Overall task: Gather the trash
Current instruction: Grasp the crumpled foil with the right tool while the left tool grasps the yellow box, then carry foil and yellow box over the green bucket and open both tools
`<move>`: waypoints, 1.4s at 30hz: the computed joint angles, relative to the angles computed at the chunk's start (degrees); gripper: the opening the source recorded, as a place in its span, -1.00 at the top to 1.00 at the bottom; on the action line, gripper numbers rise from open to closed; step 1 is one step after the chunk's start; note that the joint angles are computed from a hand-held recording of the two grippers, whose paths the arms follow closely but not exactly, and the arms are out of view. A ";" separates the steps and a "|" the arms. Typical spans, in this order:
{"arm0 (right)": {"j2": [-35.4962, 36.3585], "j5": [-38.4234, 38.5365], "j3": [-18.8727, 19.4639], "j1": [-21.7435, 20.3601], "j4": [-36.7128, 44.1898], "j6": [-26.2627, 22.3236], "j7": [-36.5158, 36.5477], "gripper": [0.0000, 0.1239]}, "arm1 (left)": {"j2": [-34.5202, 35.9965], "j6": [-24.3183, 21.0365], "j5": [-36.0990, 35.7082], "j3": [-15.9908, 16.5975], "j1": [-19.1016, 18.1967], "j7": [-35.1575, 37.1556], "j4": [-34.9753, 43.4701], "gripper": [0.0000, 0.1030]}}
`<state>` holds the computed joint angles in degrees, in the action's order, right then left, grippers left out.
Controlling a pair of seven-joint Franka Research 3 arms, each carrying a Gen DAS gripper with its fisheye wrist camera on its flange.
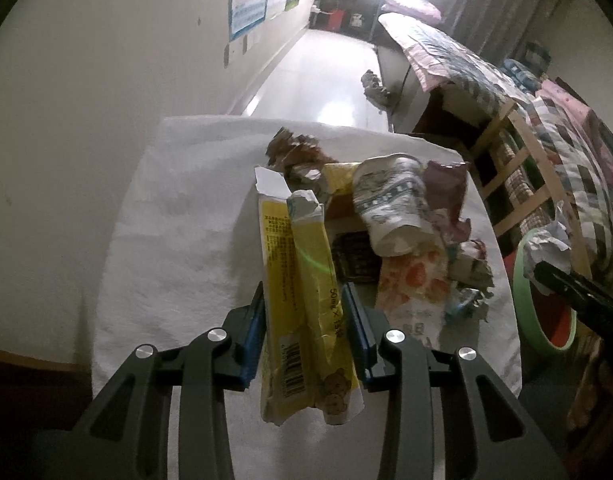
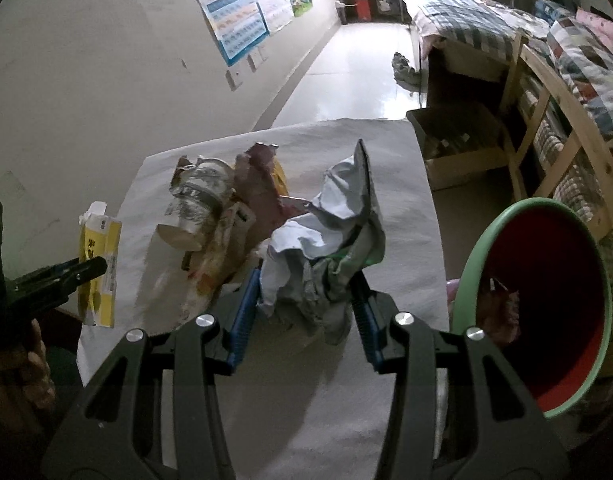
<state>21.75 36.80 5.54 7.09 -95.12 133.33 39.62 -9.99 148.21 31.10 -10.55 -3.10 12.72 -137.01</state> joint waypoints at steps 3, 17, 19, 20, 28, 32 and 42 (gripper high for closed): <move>-0.82 0.69 0.08 -0.43 -0.63 -0.18 -1.33 0.29 | -0.05 -0.95 0.64 -0.66 -0.53 0.00 1.25 0.34; 0.06 0.90 -2.01 -3.54 2.18 0.00 -1.18 0.29 | 9.92 -1.14 1.87 -1.14 -4.74 6.18 15.75 0.34; 1.02 0.48 -2.39 -4.29 3.63 -0.09 -0.47 0.29 | 12.49 -0.97 1.62 -1.01 -5.66 7.66 18.83 0.34; 1.36 0.26 -2.47 -4.64 4.13 -0.15 -0.24 0.29 | 13.71 -0.79 1.46 -0.93 -6.11 8.40 20.27 0.34; 5.91 -2.30 -3.55 -7.84 10.33 -0.84 2.74 0.29 | 25.05 -0.17 -2.47 -0.47 -9.86 17.10 34.44 0.34; 8.61 -3.72 -3.84 -9.39 13.57 -1.33 4.48 0.29 | 31.22 -0.65 -5.89 -0.60 -11.35 22.53 42.32 0.34; 14.85 -6.11 -3.65 -13.07 21.67 -4.05 7.88 0.29 | 46.43 -4.77 -15.84 -1.73 -14.04 35.14 63.08 0.34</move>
